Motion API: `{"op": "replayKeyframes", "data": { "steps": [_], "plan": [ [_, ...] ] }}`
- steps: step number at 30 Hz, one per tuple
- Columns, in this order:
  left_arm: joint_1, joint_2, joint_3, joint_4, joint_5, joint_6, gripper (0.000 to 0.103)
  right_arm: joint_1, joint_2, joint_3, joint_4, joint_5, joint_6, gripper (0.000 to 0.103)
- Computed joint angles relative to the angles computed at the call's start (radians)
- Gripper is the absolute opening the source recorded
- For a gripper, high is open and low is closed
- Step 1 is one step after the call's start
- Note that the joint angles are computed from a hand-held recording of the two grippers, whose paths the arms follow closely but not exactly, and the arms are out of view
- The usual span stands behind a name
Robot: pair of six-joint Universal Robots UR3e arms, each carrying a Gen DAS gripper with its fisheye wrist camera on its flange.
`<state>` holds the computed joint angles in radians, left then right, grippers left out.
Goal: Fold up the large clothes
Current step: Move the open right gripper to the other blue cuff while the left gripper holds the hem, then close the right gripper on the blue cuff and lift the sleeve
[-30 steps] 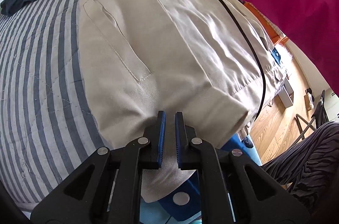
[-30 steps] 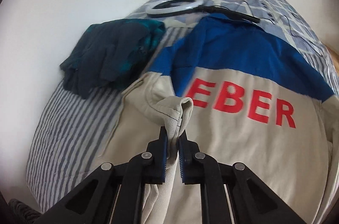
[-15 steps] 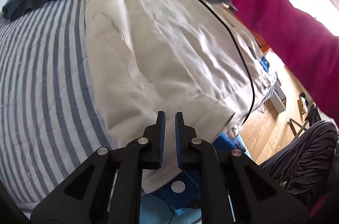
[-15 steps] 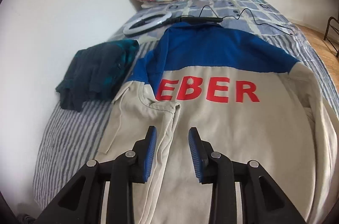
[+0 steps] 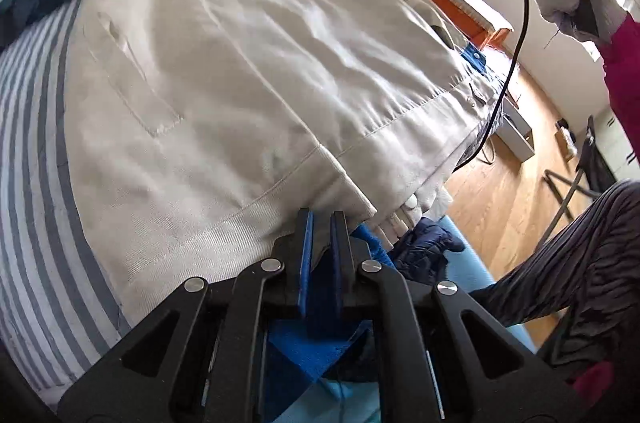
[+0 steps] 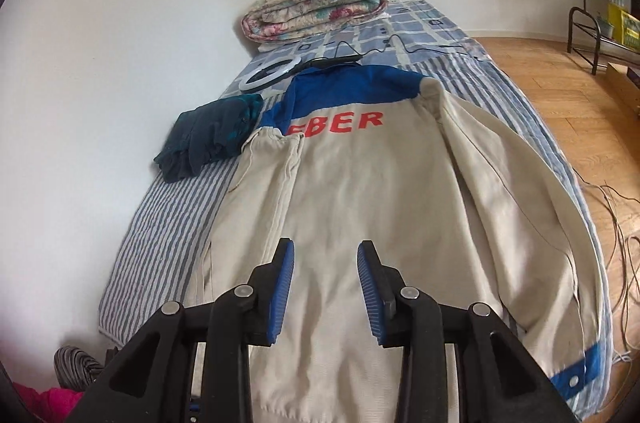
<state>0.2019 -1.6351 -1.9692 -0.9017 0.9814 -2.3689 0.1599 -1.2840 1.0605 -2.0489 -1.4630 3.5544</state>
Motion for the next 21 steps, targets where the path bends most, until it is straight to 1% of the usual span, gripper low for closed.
{"op": "replayKeyframes", "data": {
  "steps": [1,3,5,7,8,9,12,14,15,16,18,21],
  "plan": [
    [-0.003,0.007,0.002,-0.006,0.010,-0.003,0.005,-0.003,-0.051,0.062,-0.010,-0.009,-0.001,0.034],
    [0.005,-0.002,0.042,-0.068,0.004,-0.031,0.005,-0.025,-0.171,0.213,-0.046,-0.006,-0.002,0.035],
    [0.012,0.010,0.054,-0.094,0.007,-0.050,0.005,-0.051,-0.274,0.334,-0.070,-0.004,0.000,0.037],
    [0.023,0.049,0.050,-0.112,0.005,-0.050,0.005,-0.080,-0.383,0.456,-0.093,-0.036,0.009,0.044],
    [0.031,0.075,0.048,-0.123,-0.001,-0.048,0.005,-0.098,-0.439,0.516,-0.100,-0.046,0.010,0.046],
    [0.041,0.095,0.052,-0.139,-0.008,-0.043,0.005,-0.122,-0.489,0.565,-0.100,-0.049,0.007,0.049],
    [0.055,0.150,0.083,-0.184,-0.031,-0.049,0.006,-0.201,-0.629,0.686,-0.072,-0.069,-0.029,0.049],
    [0.060,0.171,0.118,-0.207,-0.045,-0.062,0.006,-0.266,-0.717,0.750,-0.026,-0.083,-0.065,0.049],
    [0.059,0.176,0.136,-0.216,-0.051,-0.071,0.007,-0.313,-0.760,0.779,0.001,-0.072,-0.084,0.050],
    [0.065,0.182,0.154,-0.232,-0.060,-0.071,0.012,-0.383,-0.823,0.817,0.039,-0.038,-0.108,0.050],
    [0.068,0.192,0.182,-0.255,-0.074,-0.077,0.016,-0.533,-0.945,0.882,0.122,0.046,-0.171,0.051],
    [0.055,0.195,0.211,-0.265,-0.075,-0.089,0.016,-0.770,-1.107,0.937,0.291,0.157,-0.314,0.055]
  ]
}}
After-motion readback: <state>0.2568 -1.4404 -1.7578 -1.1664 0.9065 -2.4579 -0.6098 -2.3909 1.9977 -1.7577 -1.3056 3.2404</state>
